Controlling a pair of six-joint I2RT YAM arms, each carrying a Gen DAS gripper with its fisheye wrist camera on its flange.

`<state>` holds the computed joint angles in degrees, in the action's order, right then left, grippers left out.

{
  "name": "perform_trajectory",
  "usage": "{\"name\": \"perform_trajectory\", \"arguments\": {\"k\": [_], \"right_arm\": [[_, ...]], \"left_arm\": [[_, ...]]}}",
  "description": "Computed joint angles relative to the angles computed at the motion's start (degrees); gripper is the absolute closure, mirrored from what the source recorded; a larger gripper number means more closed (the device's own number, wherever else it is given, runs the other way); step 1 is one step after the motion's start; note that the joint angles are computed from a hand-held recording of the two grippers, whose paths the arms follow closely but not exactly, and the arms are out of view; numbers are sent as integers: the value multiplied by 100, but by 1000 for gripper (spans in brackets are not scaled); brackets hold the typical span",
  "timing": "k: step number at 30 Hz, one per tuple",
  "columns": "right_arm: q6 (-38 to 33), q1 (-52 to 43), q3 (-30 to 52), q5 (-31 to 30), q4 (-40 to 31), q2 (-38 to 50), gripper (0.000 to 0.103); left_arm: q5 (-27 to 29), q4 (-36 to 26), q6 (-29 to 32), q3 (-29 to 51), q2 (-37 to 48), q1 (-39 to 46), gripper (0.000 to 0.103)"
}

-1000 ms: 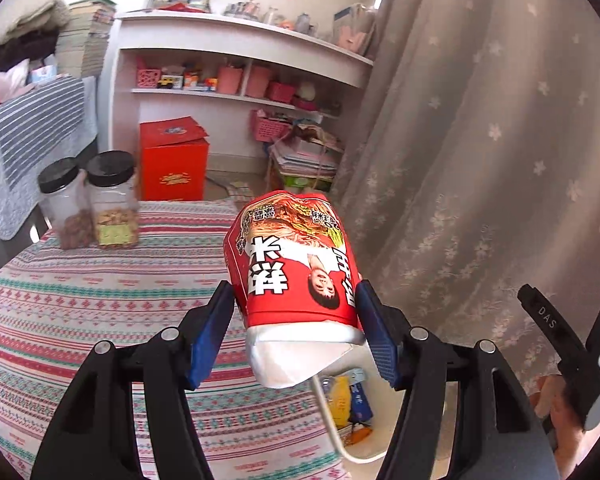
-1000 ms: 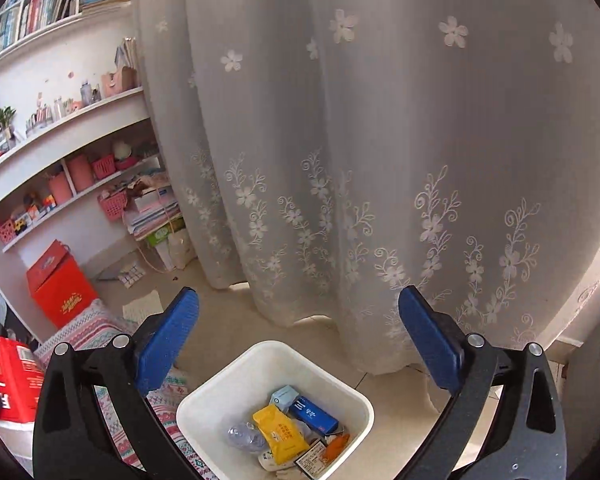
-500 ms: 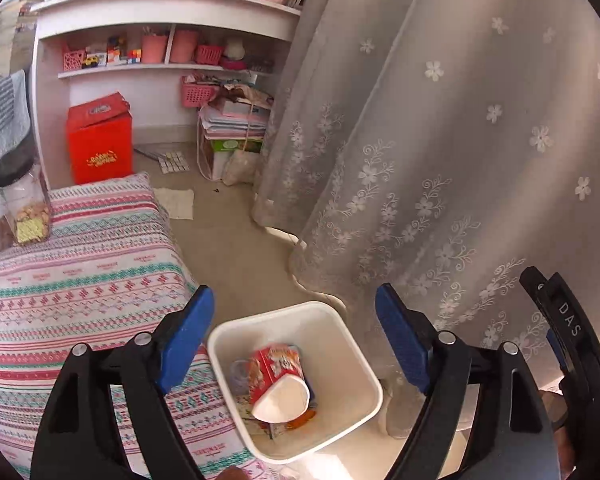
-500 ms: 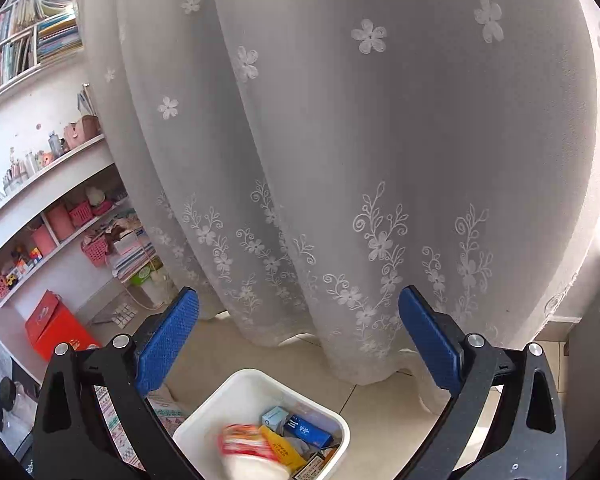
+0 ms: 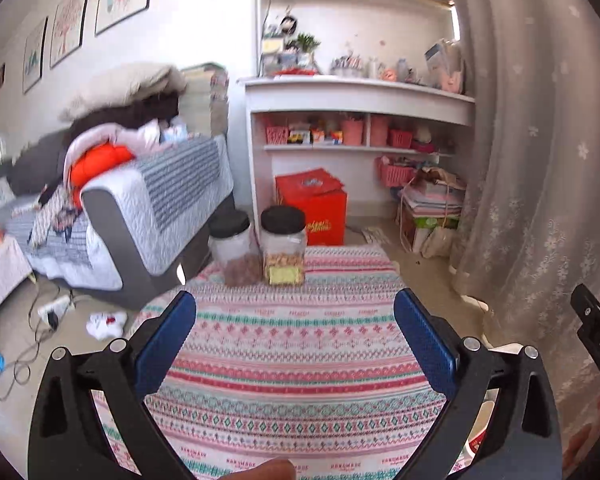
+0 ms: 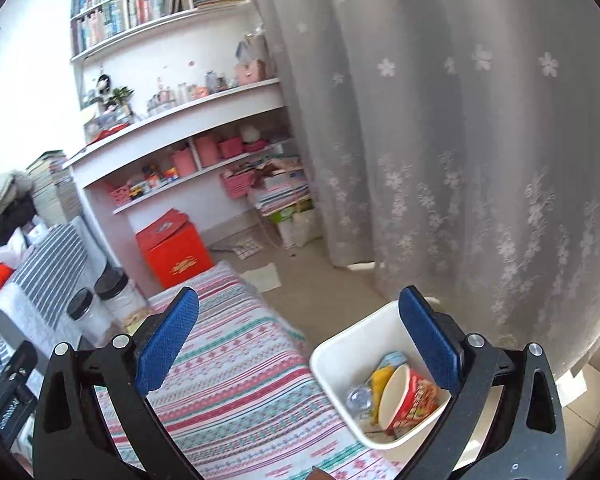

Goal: Collect trash

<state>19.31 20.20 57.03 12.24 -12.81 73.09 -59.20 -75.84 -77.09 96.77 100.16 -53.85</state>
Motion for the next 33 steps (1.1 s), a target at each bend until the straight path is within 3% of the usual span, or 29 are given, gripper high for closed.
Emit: {"name": "perform_trajectory", "arguments": {"k": [5, 9, 23, 33], "right_arm": [[-331, 1037, 164, 833, 109, 565, 7], [-372, 1523, 373, 1190, 89, 961, 7], [-317, 2164, 581, 1393, 131, 1364, 7], [-329, 2143, 504, 1333, 170, 1280, 7]], "left_arm": [[93, 340, -627, -1763, -945, 225, 7], [452, 787, -224, -2397, -1469, 587, 7], [567, 266, -611, -2819, -2050, 726, 7], [693, 484, -384, -2809, -1987, 743, 7]]}}
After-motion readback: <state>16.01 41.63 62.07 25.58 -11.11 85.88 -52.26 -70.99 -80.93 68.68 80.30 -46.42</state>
